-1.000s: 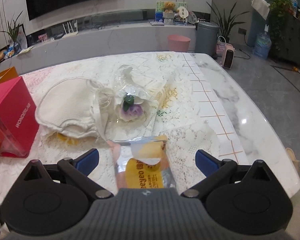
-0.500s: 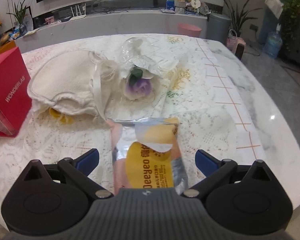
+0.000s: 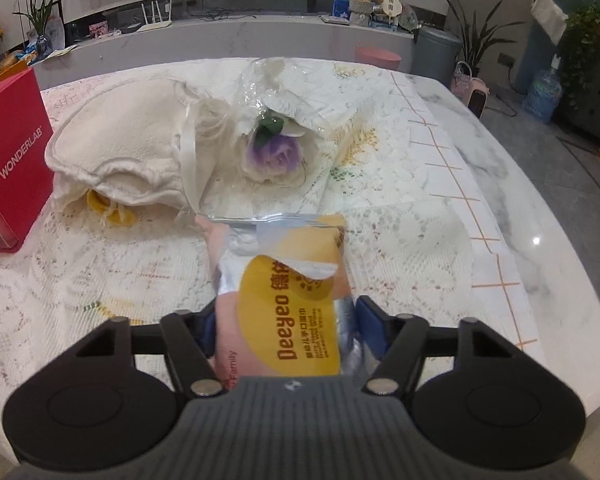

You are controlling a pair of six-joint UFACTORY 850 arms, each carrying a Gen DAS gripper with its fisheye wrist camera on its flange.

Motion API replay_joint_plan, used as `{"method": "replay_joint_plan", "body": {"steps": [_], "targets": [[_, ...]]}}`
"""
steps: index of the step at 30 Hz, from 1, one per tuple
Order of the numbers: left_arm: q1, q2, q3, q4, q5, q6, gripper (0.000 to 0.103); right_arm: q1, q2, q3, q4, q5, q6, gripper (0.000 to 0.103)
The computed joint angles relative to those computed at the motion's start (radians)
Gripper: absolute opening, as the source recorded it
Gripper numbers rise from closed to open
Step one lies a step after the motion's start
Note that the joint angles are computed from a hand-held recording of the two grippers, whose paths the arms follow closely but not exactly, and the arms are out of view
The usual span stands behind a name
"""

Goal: Organize soft objects

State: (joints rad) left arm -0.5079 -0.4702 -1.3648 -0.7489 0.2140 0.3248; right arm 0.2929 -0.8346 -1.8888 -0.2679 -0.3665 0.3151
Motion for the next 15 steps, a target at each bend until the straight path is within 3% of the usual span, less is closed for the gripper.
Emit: {"method": "replay_joint_plan", "body": {"steps": [15], "targets": [[-0.017,-0.017,-0.029,-0.129,0.004,0.179,0.098,0.006,0.085,0.059,-0.008,0.017,0.003,0.058]]}}
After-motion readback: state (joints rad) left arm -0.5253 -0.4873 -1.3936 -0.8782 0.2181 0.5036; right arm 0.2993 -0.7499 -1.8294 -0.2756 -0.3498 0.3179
